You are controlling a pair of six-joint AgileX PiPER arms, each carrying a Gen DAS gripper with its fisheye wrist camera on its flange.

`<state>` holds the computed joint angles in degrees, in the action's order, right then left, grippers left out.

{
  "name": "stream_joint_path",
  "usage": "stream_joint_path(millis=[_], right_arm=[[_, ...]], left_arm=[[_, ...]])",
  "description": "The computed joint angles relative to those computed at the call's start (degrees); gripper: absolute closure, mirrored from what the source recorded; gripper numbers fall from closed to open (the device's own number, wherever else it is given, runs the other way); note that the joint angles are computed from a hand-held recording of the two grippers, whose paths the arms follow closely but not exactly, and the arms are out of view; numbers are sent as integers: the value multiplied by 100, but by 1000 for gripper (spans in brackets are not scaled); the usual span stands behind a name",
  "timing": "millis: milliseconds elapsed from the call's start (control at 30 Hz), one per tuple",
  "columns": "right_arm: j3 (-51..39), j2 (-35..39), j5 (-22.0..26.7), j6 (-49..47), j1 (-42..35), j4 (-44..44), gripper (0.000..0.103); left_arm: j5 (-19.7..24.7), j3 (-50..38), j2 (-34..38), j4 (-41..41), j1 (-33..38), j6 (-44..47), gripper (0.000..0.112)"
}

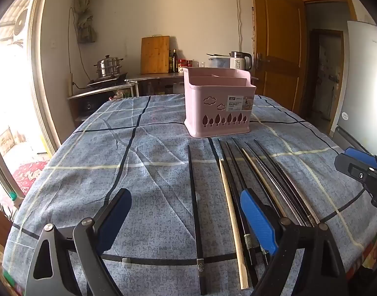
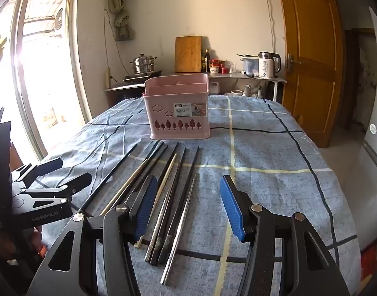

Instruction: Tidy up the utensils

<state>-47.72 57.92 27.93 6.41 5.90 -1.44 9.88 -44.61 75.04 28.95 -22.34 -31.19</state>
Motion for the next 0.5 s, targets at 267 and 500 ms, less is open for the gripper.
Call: stream_joint_path(millis=[267, 500], right_arm=[[-22, 20, 35, -65, -17, 136, 49], [-23, 10, 53, -5, 9, 63, 49]], left_arm=[[-84, -2, -19, -858, 93, 885, 22], [-95, -18, 33, -194, -6, 194, 22]])
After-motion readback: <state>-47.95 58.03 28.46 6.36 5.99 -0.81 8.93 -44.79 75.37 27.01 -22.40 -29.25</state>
